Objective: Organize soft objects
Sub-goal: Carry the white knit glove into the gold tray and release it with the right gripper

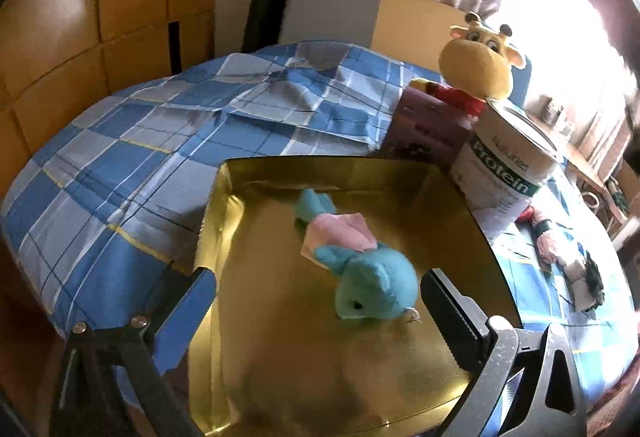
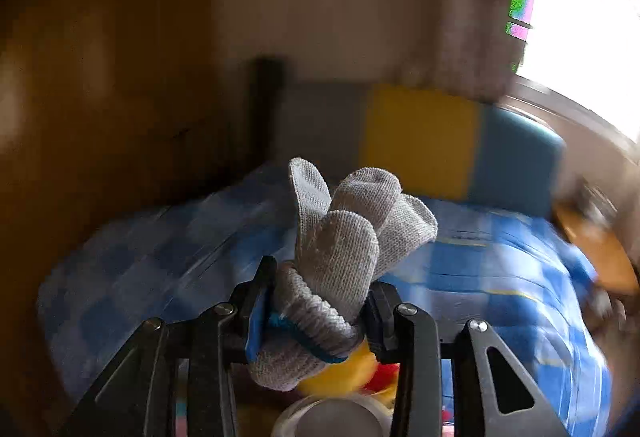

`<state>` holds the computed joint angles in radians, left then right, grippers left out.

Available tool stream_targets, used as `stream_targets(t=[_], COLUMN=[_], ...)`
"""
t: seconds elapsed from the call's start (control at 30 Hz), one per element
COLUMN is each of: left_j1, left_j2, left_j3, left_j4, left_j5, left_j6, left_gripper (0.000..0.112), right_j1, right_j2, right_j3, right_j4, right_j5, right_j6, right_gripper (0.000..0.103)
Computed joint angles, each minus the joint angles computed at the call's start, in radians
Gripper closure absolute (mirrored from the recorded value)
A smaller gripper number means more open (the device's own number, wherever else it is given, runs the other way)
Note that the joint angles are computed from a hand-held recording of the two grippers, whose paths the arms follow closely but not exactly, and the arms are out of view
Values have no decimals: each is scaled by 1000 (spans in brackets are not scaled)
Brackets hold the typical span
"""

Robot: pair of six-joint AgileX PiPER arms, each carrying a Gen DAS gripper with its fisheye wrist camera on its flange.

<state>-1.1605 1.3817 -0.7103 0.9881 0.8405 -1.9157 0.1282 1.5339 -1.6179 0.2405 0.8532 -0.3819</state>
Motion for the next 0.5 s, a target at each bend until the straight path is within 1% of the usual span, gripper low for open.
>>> stream_targets(t=[0.03,0.07,0.17,0.23,0.33,0.43,0.5], left_j1=[-4,-12,-32,-43,-65,-72,-71], left_j2=[-6,-14,-32,-48,-57,-64,-66], left_j3=[4,8,16,29,36,45,47], left_j4=[-4,-7,-21,-26,-35,-46,-52], left_j5=[14,36,91,114,156,173,180], left_j6=[-8,-20,-42,-57,-73,-79,-83], left_gripper=[9,9,9,9,9,9,9], right_j1=[58,108,207,241,309,350,359], right_j2=[-27,-45,-73,-56,-20,27,45], right_j3=[89,161,349,438,544,567,595], right_j4=[-5,-40,-89,-119,-271,-439,-491], right_j5=[-10,-26,-76,-115,-182,-207,-234], right_j6=[-39,-38,-36,-12,159,342,415], right_gripper=[64,64,64,64,64,64,63])
